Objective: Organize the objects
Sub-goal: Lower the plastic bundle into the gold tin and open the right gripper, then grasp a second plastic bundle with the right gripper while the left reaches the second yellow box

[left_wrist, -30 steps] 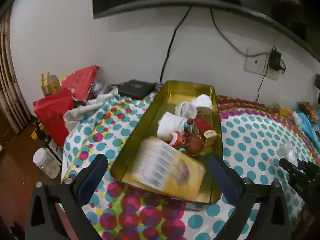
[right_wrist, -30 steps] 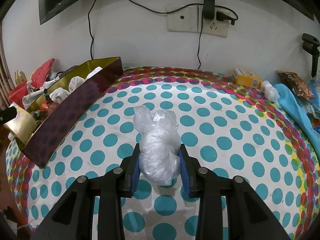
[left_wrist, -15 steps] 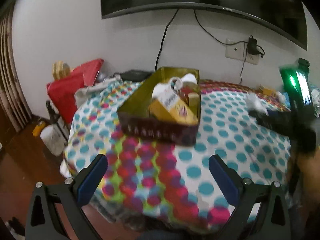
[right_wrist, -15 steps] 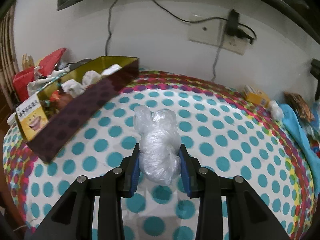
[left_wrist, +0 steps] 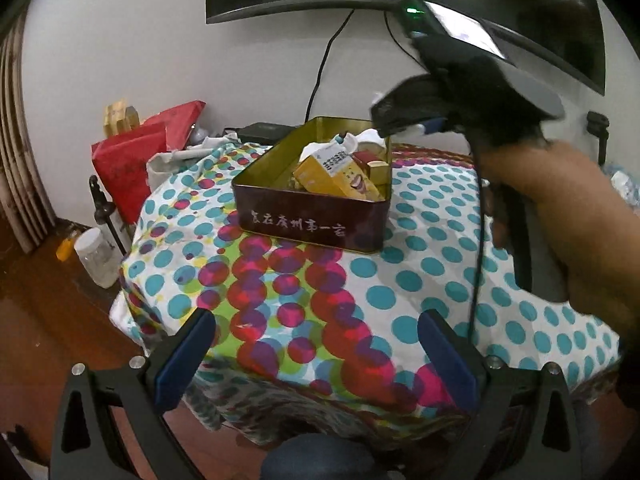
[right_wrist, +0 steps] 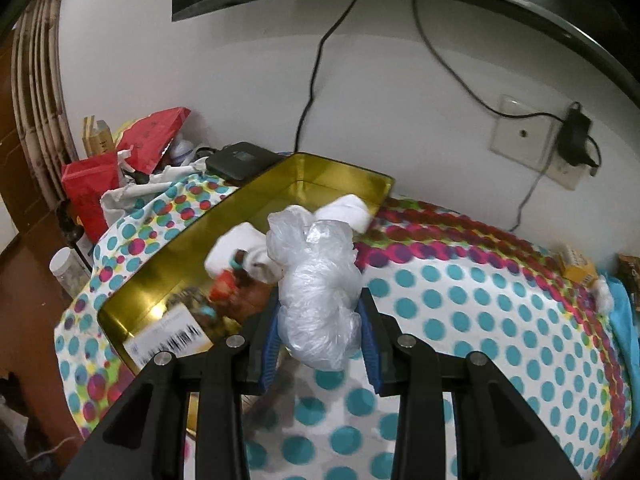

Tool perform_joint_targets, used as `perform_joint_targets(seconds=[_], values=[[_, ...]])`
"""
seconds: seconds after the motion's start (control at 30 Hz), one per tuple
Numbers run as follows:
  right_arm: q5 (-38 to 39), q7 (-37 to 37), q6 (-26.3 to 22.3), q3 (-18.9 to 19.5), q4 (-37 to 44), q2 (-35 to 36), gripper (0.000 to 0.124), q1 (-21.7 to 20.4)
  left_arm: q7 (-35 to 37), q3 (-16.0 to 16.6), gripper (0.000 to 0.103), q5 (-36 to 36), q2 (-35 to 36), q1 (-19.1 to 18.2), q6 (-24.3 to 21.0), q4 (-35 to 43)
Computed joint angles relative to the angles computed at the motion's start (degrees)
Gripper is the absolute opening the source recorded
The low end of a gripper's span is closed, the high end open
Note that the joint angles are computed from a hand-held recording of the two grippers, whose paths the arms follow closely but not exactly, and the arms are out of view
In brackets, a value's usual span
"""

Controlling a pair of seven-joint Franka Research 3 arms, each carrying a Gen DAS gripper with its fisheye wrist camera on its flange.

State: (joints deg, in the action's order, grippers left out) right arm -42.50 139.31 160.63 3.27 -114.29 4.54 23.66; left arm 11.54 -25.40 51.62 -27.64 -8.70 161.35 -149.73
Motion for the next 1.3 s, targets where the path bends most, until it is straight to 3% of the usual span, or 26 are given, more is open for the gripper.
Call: perform_joint_targets(seconds=[0.5, 0.6, 0.67, 0.73, 0.9, 1.0, 1.13, 1.3], values=[[5.77, -4.28, -8.77, -1.83, 12.23, 8.38, 0.036, 4.71, -2.84, -0.15, 0.103, 2.77, -1.04, 3.56, 3.58, -1.05], [7.66, -6.72, -9.98, -2.17, 13.67, 8.92, 0.061, 5.46, -3.29, -0.33, 0.103, 3.10, -1.17, 4.16, 4.58, -1.19], [1.40, -2.47, -8.22, -3.93, 12.27, 7.02, 0.085, 6.88, -3.23, -0.32, 0.103, 3.04, -1.12, 4.39, 5.06, -1.27], [-4.28, 0.78, -6.93, -4.44, 10.74, 4.65, 0.092, 6.85, -3.36, -0.55, 0.103, 2.94, -1.38, 4.63, 5.11, -1.35], [-9.95, 4.01, -6.50, -3.67, 3.59, -2.15, 0.099, 1.85, -4.79, -2.65, 0.103, 4.82, -2.11, 6.09, 4.99, -0.88], [-8.40, 3.59, -6.73, -4.03, -3.18, -6.20, 0.099, -2.69, -5.49, -3.24, 0.103, 6.52, -2.03, 6.28, 5.96, -0.53], [-12.63, 9.06, -6.09, -5.62, -15.33, -13.25, 0.099, -10.23, -8.14, -5.99, 0.103, 11.16, -2.18, 7.95, 7.52, 0.56], [-17.75, 14.50, -1.26, -8.11, -24.75, -18.99, 0.099, -20.83, -11.43, -7.76, 0.103, 14.82, -0.54, 6.97, 7.01, 2.16]])
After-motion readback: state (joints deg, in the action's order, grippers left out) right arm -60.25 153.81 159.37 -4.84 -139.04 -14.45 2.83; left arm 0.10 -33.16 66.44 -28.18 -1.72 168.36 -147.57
